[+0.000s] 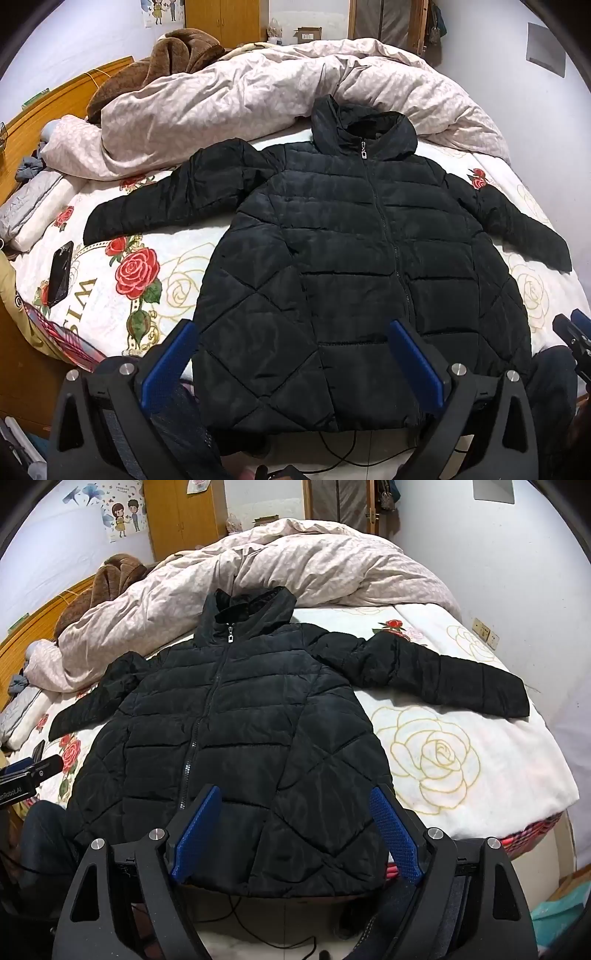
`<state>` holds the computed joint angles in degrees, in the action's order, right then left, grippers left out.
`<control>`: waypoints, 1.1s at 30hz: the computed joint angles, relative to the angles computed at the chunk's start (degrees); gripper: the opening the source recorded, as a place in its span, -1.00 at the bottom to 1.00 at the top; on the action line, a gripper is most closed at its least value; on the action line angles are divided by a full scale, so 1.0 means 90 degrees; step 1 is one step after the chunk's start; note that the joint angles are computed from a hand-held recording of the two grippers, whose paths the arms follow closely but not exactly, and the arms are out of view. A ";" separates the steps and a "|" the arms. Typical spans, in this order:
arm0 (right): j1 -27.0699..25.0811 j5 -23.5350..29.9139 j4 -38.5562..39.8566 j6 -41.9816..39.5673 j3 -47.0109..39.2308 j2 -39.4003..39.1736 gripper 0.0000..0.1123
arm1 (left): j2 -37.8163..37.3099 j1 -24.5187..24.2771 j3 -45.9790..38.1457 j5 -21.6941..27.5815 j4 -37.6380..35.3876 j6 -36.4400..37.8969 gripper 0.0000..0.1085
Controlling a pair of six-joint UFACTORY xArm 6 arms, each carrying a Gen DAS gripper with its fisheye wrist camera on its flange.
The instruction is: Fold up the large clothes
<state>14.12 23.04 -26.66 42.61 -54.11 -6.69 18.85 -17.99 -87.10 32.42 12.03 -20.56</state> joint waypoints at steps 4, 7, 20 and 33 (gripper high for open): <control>-0.0005 -0.0015 0.0049 -0.0046 -0.0003 0.0014 0.47 | -0.0003 0.0000 -0.0001 0.0013 -0.0083 0.0029 0.90; -0.0017 -0.0022 0.0050 -0.0060 0.0001 0.0023 0.47 | -0.0037 -0.0016 0.0031 0.0018 -0.0040 -0.0026 0.90; 0.0010 0.0055 0.0002 0.0009 -0.0063 0.0071 0.47 | 0.0037 0.0010 0.0048 0.0046 -0.0473 0.0410 0.90; -0.0009 0.0066 0.0003 0.0007 -0.0062 0.0094 0.47 | 0.0028 -0.0009 0.0098 0.0009 -0.0293 0.0398 0.90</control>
